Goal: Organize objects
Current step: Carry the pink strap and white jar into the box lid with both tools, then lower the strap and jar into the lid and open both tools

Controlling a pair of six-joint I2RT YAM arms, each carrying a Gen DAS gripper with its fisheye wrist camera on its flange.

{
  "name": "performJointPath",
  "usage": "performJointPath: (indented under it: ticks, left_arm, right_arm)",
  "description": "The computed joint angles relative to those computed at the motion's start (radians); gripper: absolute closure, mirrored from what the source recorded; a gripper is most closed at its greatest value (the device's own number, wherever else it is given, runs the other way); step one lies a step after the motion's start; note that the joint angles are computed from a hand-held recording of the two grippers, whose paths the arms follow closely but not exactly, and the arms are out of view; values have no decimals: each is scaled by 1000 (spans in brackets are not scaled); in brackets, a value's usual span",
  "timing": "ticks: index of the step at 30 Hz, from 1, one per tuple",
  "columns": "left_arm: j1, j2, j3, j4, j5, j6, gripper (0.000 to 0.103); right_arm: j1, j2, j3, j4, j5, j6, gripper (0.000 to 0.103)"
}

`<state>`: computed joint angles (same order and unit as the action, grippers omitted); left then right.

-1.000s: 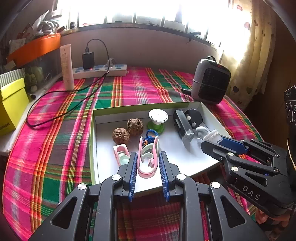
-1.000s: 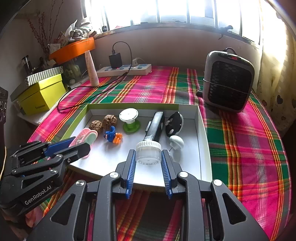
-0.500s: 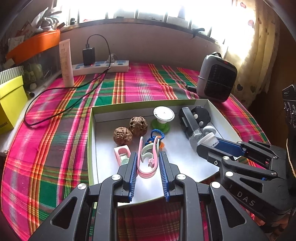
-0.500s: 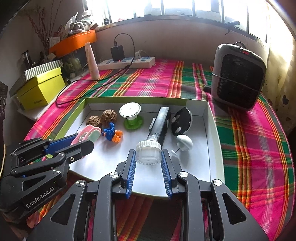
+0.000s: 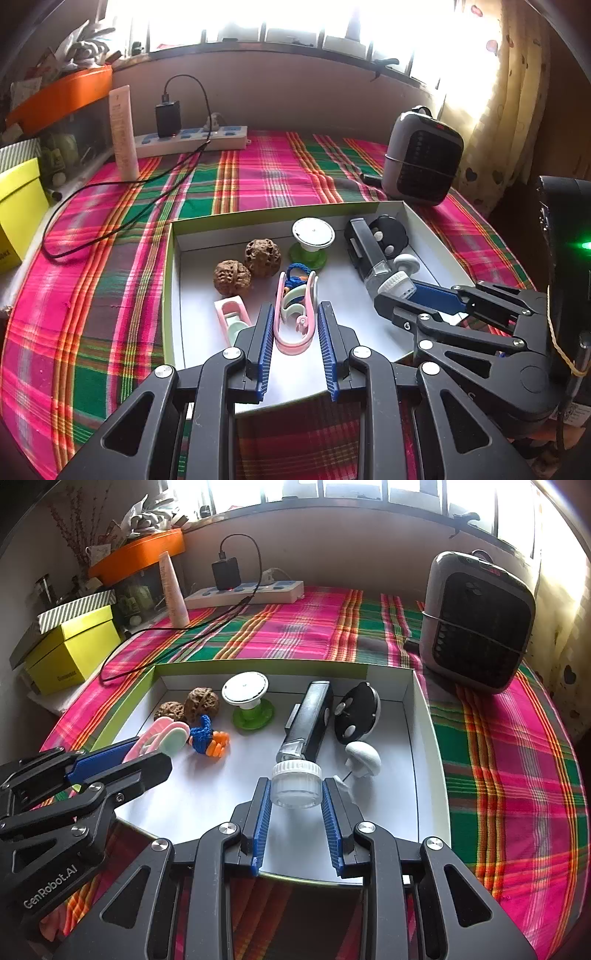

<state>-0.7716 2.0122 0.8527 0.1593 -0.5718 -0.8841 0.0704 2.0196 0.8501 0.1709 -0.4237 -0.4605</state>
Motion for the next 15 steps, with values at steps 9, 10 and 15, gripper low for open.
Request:
performJointPath:
  ticks: [9,10,15]
  left_arm:
    - [4,28,30,-15,20,7,81]
    - [4,31,31,-15,21,8,81]
    - [11,57,58,-33,31,15,81]
  right_arm:
    - [-5,14,13,9,20,4,74]
    - [-5,15,14,9,21,4,74]
    - [-3,18,8,32,35,5,74]
